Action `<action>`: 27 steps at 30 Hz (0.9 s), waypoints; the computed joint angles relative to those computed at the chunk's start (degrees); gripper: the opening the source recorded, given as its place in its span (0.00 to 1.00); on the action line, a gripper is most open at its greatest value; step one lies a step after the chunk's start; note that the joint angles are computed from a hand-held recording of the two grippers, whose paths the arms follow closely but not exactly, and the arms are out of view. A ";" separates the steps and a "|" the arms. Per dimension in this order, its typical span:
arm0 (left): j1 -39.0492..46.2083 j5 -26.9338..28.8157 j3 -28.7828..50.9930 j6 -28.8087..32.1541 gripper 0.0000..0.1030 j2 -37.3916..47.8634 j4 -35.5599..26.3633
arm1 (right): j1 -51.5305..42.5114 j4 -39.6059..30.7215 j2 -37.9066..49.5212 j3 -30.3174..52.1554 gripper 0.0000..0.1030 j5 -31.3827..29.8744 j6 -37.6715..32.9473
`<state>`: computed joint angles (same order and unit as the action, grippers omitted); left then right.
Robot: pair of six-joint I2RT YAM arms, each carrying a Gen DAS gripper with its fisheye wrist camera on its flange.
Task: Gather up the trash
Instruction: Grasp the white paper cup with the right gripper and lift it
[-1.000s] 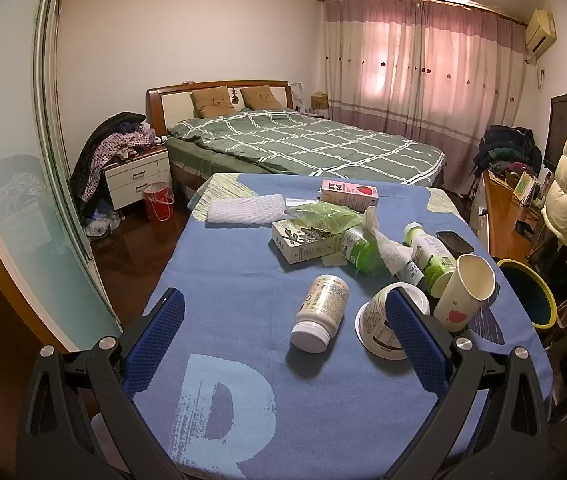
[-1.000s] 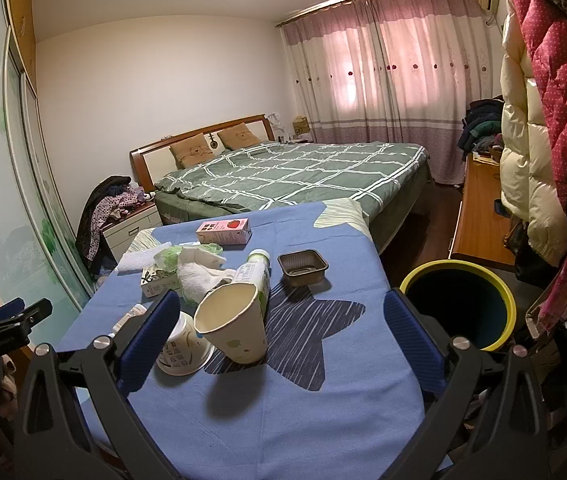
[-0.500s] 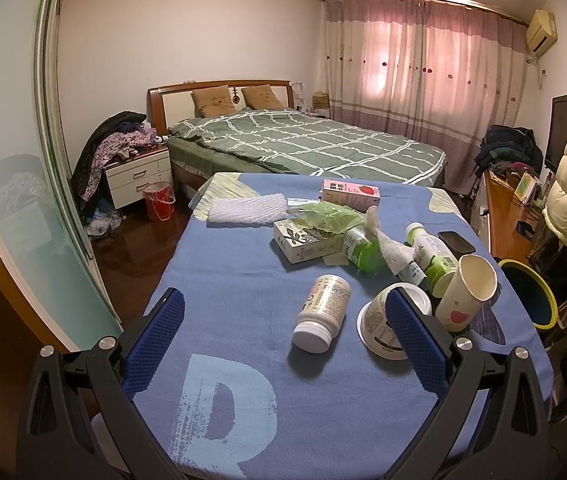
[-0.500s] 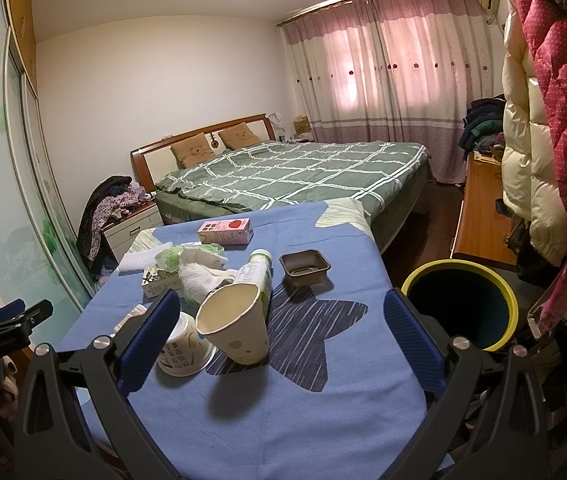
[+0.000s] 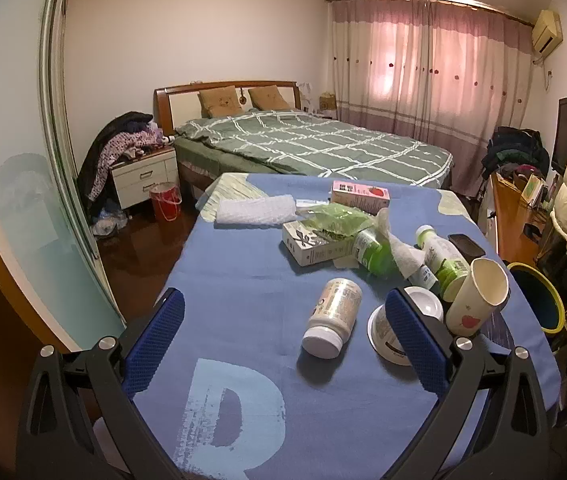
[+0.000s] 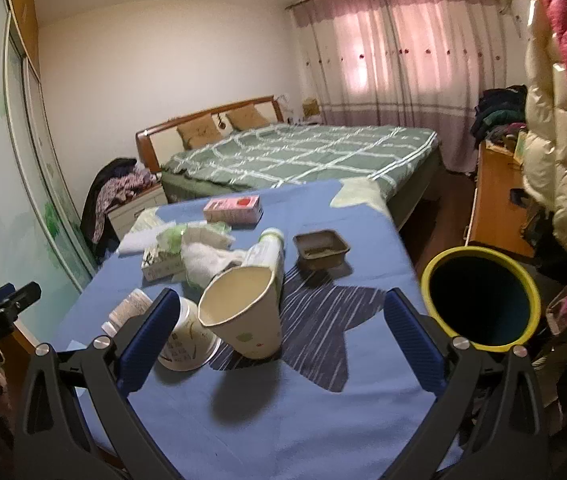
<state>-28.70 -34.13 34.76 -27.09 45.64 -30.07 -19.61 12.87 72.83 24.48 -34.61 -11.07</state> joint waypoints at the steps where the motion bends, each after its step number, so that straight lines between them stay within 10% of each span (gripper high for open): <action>1: 0.59 0.63 -0.12 0.31 0.96 0.30 0.40 | 0.64 0.64 1.10 0.13 0.95 0.36 -0.08; 27: 8.26 9.93 -2.01 5.24 0.96 12.47 13.31 | 17.72 9.50 30.75 14.75 0.91 15.05 2.07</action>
<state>-20.44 -24.20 32.75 -21.85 58.11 -16.77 -1.88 22.37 103.58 39.24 -19.56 -9.01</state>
